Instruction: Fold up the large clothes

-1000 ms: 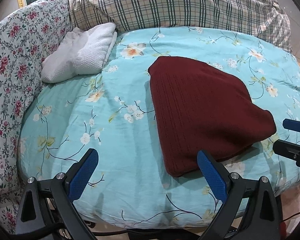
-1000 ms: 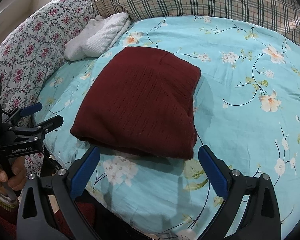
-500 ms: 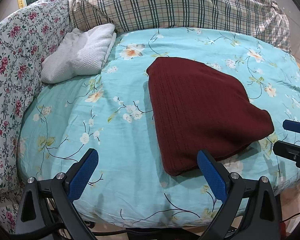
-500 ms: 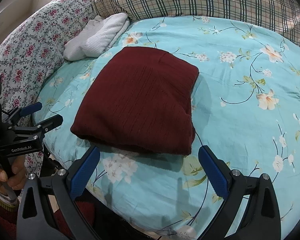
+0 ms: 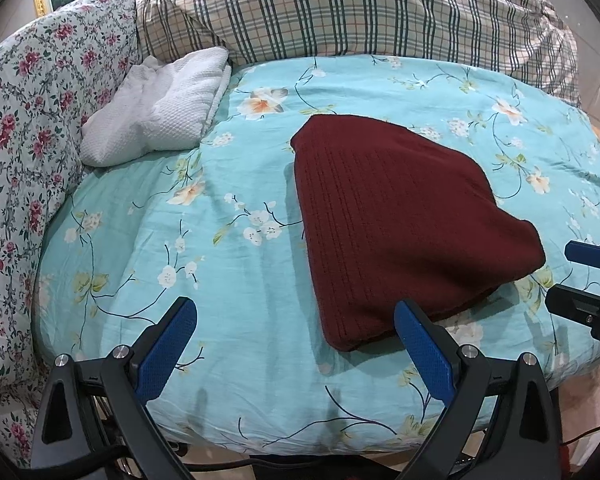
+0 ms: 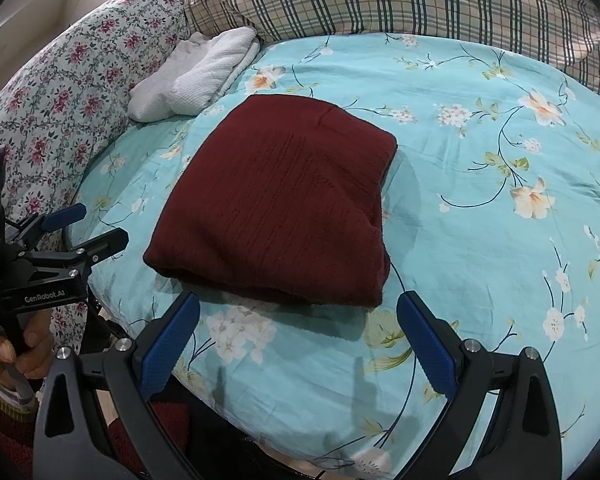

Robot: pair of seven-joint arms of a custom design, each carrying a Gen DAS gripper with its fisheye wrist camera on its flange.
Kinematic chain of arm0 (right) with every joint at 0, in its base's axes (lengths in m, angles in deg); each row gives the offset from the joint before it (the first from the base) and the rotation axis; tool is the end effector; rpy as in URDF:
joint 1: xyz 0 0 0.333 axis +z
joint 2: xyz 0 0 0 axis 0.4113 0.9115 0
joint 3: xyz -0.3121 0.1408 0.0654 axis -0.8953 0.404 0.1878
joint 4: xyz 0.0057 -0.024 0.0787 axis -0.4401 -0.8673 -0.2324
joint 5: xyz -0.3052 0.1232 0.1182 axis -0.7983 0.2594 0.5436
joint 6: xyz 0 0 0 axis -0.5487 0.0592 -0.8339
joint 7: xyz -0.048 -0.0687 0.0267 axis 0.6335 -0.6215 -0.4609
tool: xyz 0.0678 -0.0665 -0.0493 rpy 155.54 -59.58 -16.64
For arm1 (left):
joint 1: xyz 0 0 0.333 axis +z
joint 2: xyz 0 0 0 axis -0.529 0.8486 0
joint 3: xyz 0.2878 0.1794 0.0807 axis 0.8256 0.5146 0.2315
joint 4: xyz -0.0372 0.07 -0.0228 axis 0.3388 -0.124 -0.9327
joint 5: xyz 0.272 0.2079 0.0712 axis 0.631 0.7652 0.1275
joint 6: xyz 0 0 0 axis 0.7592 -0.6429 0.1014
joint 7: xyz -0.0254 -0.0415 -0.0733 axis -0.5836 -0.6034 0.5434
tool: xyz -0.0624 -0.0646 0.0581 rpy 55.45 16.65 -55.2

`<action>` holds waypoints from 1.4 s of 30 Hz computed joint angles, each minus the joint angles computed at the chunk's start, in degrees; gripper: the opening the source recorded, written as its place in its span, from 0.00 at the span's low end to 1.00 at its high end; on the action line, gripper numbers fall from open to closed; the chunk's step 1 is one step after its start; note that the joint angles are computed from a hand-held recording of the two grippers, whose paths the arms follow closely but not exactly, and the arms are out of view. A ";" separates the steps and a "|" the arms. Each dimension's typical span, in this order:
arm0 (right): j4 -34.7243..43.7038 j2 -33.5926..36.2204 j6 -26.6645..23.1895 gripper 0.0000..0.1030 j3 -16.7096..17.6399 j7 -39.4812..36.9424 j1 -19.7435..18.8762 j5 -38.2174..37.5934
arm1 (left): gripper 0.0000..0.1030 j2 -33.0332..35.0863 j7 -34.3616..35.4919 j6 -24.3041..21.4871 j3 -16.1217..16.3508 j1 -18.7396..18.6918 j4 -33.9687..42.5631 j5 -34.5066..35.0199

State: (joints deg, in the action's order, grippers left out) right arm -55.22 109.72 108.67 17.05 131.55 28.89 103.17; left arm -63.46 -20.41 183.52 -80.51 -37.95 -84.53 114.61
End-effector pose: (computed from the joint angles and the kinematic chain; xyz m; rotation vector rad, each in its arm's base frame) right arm 0.7139 0.1009 0.5025 -2.1283 1.2215 -0.1052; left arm 0.6099 -0.1379 0.5162 -1.9184 1.6422 -0.3947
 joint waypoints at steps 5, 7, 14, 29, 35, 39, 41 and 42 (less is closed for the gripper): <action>0.20 0.01 -0.03 0.96 -0.02 0.06 0.09 -0.07 | 0.97 -0.14 -0.13 0.16 0.04 -0.04 -0.04 0.47; 0.23 -0.05 -0.03 0.96 -0.02 0.10 0.14 -0.11 | 0.96 -0.18 -0.38 0.00 0.01 -0.18 0.03 0.66; -0.11 -0.32 0.24 0.96 -0.03 0.30 0.30 -0.09 | 0.97 -0.09 -0.24 -0.08 -0.04 -0.20 0.31 0.69; 0.93 0.11 -0.32 0.96 0.04 0.62 0.28 -0.33 | 0.97 -0.08 -0.25 -0.20 -0.07 -0.24 0.36 0.64; 1.49 0.32 -0.55 0.96 0.07 0.74 0.32 -0.35 | 0.97 0.06 -0.19 -0.30 -0.05 -0.29 0.60 0.61; 2.16 0.61 -0.92 0.96 0.10 0.99 0.37 -0.53 | 0.97 0.06 -0.13 -0.32 -0.05 -0.27 0.60 0.57; 1.67 0.38 -0.59 0.96 0.07 1.01 0.42 -0.52 | 0.97 0.03 -0.16 -0.31 -0.05 -0.28 0.57 0.57; 1.66 0.38 -0.59 0.96 0.07 1.01 0.42 -0.52 | 0.97 0.02 -0.29 -0.36 -0.04 -0.32 0.56 0.63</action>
State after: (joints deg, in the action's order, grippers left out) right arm -53.56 110.09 108.09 17.12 132.56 29.31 102.65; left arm -63.44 -20.69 183.15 -80.55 -38.28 -83.97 115.24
